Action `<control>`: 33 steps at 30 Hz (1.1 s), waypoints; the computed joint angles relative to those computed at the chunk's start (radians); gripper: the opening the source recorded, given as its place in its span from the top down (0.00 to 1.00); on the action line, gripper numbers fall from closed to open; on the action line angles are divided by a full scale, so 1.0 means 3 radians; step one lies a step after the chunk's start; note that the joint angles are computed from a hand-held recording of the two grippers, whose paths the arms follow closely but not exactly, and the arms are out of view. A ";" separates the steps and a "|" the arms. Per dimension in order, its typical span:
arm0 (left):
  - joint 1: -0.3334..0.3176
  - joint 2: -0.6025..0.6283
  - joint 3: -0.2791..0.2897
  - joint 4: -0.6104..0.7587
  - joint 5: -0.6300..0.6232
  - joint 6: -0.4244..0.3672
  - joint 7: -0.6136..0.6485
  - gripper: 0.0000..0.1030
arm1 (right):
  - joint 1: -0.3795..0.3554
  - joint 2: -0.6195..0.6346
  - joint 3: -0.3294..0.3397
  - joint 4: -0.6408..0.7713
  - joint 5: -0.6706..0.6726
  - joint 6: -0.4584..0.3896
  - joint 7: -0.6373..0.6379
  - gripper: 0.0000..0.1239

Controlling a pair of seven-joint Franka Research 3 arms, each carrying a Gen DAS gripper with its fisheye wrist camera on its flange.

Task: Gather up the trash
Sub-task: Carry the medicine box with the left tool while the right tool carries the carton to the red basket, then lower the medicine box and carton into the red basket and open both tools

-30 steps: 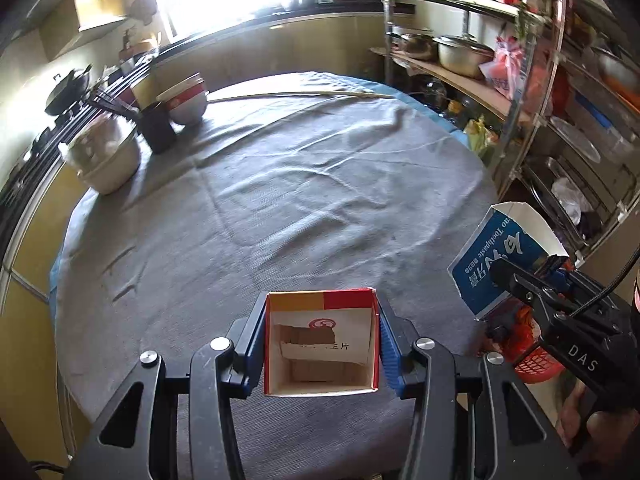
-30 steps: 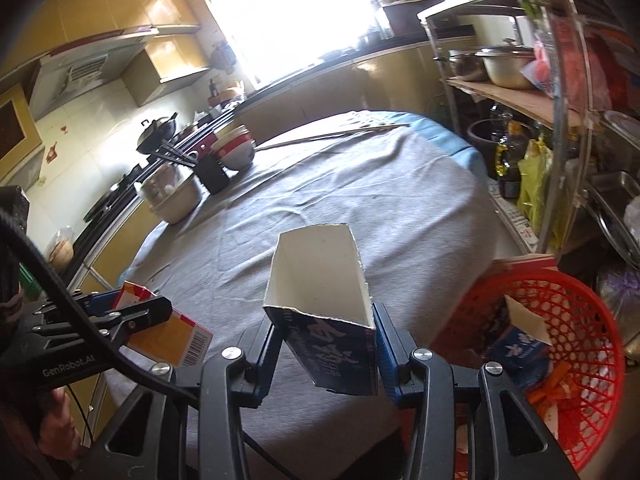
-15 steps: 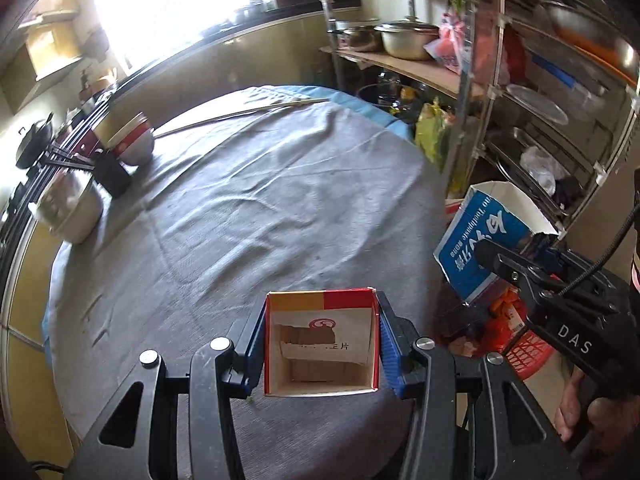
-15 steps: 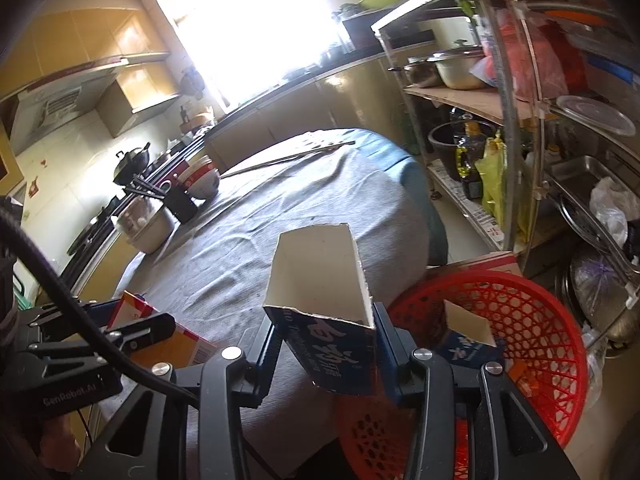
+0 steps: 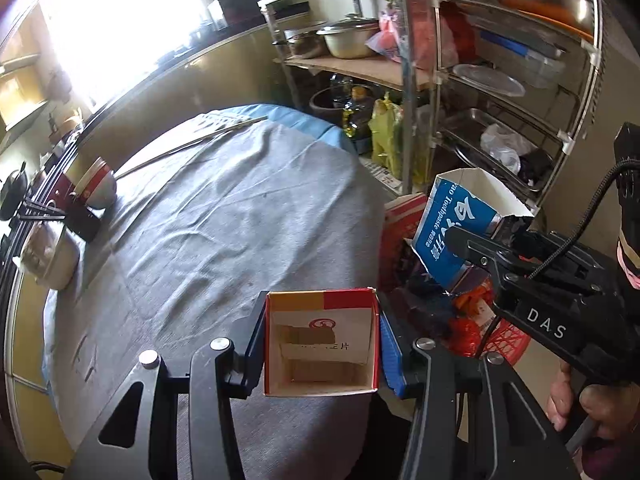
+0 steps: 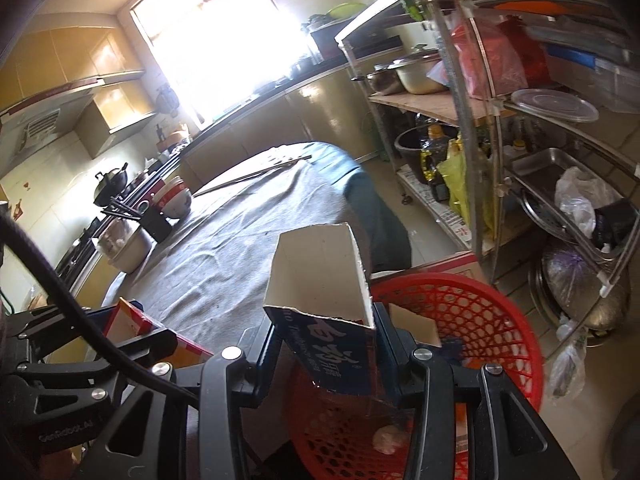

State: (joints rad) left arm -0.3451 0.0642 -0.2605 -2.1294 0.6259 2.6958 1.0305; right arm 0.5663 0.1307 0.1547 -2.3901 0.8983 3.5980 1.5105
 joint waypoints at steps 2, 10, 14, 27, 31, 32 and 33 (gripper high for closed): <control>-0.0023 0.0030 -0.0017 0.0030 0.0010 -0.0008 0.0019 0.51 | -0.0018 -0.0040 0.0000 -0.0070 0.0004 0.0019 0.0044 0.63; -0.0136 0.0163 -0.0052 0.0157 0.0036 -0.0025 0.0104 0.51 | -0.0090 -0.0186 0.0018 -0.0332 0.0051 0.0097 0.0172 0.63; -0.0194 0.0237 -0.0060 0.0228 0.0017 -0.0035 0.0159 0.51 | -0.0130 -0.0261 0.0027 -0.0454 0.0086 0.0113 0.0216 0.63; -0.0334 0.0467 -0.0058 0.0437 -0.0066 -0.0130 0.0324 0.51 | -0.0263 -0.0378 0.0027 -0.0727 -0.0049 0.0086 0.0524 0.63; -0.0366 0.0536 -0.0051 0.0496 -0.0081 -0.0166 0.0358 0.51 | -0.0286 -0.0365 0.0023 -0.0759 -0.0095 0.0077 0.0608 0.63; -0.0371 0.0551 -0.0052 0.0508 -0.0094 -0.0173 0.0369 0.51 | -0.0297 -0.0365 0.0017 -0.0776 -0.0142 0.0074 0.0661 0.63; -0.0381 0.0569 -0.0050 0.0522 -0.0098 -0.0182 0.0374 0.51 | -0.0304 -0.0362 0.0014 -0.0785 -0.0162 0.0074 0.0684 0.63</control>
State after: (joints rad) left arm -0.4593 0.2349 -0.2756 -1.9727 0.5964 2.6411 1.1426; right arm 0.4751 0.0222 0.1589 -2.6257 0.8498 3.6200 1.7157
